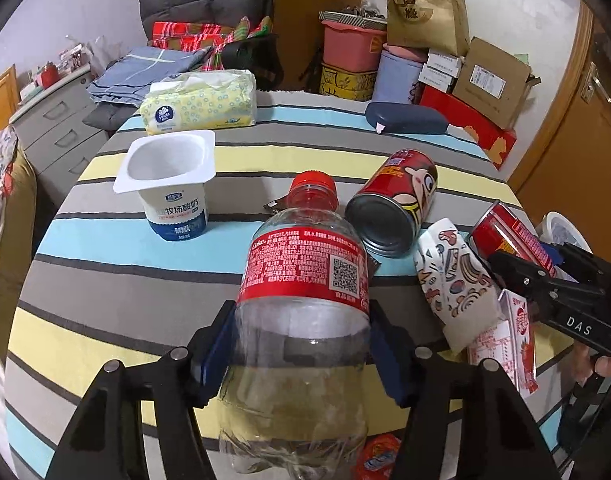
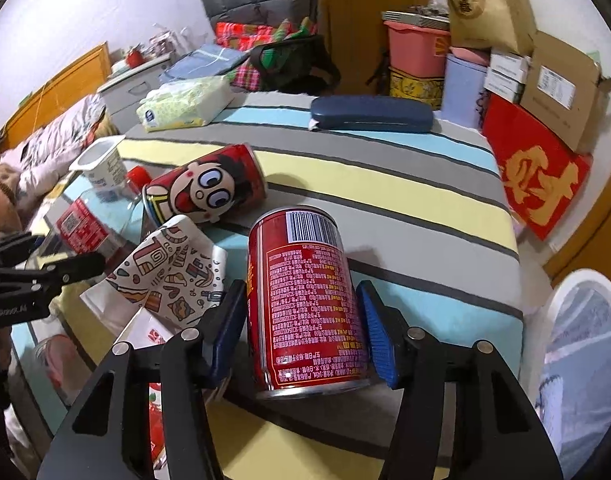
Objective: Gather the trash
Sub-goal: 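Lift the red can with the right tool while the left tool lifts the bottle, then carry the red can with the right tool while the left tool carries the bottle over the white bin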
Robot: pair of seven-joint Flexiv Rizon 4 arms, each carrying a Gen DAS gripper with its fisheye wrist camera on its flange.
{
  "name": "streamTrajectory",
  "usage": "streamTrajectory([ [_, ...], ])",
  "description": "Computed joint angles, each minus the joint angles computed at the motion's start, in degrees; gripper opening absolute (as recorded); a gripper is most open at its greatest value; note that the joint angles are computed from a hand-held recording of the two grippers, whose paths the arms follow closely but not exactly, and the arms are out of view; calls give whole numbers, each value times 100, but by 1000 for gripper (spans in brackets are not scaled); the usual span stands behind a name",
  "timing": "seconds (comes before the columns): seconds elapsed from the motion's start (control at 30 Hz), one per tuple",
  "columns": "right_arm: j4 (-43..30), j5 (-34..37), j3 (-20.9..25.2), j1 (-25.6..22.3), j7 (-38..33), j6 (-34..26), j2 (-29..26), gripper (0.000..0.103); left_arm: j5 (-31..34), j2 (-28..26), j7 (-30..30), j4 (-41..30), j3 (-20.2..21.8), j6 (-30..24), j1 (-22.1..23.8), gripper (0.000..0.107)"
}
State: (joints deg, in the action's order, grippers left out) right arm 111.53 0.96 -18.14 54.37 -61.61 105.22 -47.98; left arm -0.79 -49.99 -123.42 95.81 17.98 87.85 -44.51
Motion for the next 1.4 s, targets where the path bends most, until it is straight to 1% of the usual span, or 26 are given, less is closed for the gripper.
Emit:
streamTrajectory([
  [0.13, 114, 175, -67, 99, 76, 119, 50, 56, 2, 89, -134, 124, 152, 173, -169, 62],
  [0.2, 169, 296, -144, 202, 116, 163, 66, 56, -21, 134, -208, 173, 317, 219, -340, 62],
  [0.37, 344, 637, -220, 370, 122, 463, 109, 56, -71, 245, -255, 285, 546, 380, -648, 62],
  [0.57, 557, 1130, -318, 572, 40, 733, 193, 56, -174, 293, -115, 245, 638, 520, -936, 63],
  [0.67, 661, 1385, -370, 664, -33, 839, 238, 56, -240, 247, -27, 95, 670, 482, -1075, 63],
  [0.87, 905, 1820, -394, 728, -202, 1062, 353, 56, -277, 154, 110, -232, 602, 422, -1211, 63],
  [1.03, 1144, 2351, -517, 916, -311, 1313, 426, 56, -231, 43, 220, -611, 451, 301, -1244, 63],
  [1.17, 1301, 2723, -614, 989, -403, 1348, 475, 56, -123, -124, 329, -1078, 211, 120, -1183, 63],
  [1.27, 1411, 2904, -650, 992, -389, 1417, 483, 56, -17, -296, 314, -1503, 136, -84, -1207, 63],
  [1.33, 1487, 3027, -679, 995, -404, 1453, 489, 56, 53, -417, 332, -1811, -43, -217, -1134, 63],
  [1.4, 1576, 3203, -799, 1098, -410, 1444, 477, 56, 146, -538, 409, -2114, -253, -317, -1039, 63],
])
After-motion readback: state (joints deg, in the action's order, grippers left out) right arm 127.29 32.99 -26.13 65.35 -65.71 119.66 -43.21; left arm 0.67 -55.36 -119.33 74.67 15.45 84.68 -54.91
